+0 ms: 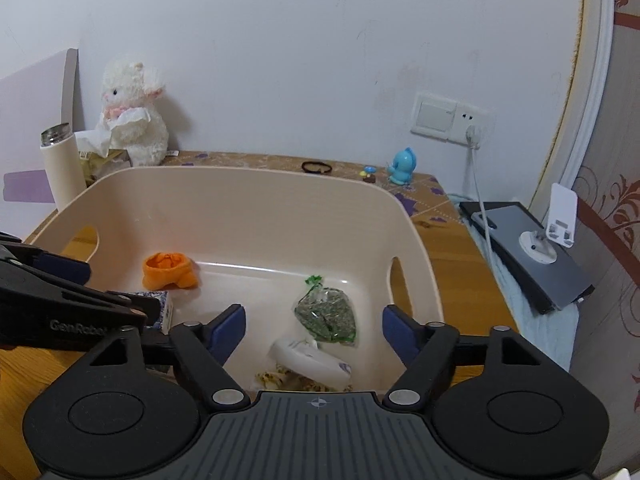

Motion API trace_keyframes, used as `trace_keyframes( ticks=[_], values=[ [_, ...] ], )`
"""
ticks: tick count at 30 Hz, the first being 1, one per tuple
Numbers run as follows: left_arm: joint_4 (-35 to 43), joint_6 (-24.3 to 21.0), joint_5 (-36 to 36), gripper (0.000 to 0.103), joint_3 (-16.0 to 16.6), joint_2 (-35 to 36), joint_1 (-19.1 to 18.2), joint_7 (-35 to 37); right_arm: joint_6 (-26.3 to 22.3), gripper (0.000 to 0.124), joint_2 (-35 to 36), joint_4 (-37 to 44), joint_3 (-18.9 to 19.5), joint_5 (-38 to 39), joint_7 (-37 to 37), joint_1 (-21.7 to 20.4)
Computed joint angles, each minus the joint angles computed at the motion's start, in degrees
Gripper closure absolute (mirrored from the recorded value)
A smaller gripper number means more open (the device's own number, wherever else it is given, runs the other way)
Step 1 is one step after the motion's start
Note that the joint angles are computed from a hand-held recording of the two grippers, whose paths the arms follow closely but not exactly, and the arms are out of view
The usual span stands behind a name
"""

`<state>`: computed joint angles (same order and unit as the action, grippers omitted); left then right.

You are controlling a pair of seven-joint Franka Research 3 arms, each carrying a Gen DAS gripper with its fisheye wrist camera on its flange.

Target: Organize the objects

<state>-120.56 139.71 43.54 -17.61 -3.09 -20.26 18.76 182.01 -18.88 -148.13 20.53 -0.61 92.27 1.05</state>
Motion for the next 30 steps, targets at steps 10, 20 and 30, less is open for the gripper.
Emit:
trace_keyframes(
  ticks=[10,20,30],
  values=[
    [-3.3,-1.3,-2.5,0.028,-1.1,-5.9,-0.2,-0.9,-1.8,0.037,-7.8,-4.3,-4.4,2.6,-1.6,4.8],
    [-6.6,-4.9,-4.7,0.026,-3.8,-12.4,-0.7,-3.5,-3.1,0.033,-15.8,-9.3,-5.8,5.2,-3.6,7.8],
    [-9.3,-10.2,-4.8,0.026,-6.9,-17.8,-2.2,-4.5,-4.1,0.031,-24.1,-14.8,-6.8,7.2,-5.0,10.1]
  ],
)
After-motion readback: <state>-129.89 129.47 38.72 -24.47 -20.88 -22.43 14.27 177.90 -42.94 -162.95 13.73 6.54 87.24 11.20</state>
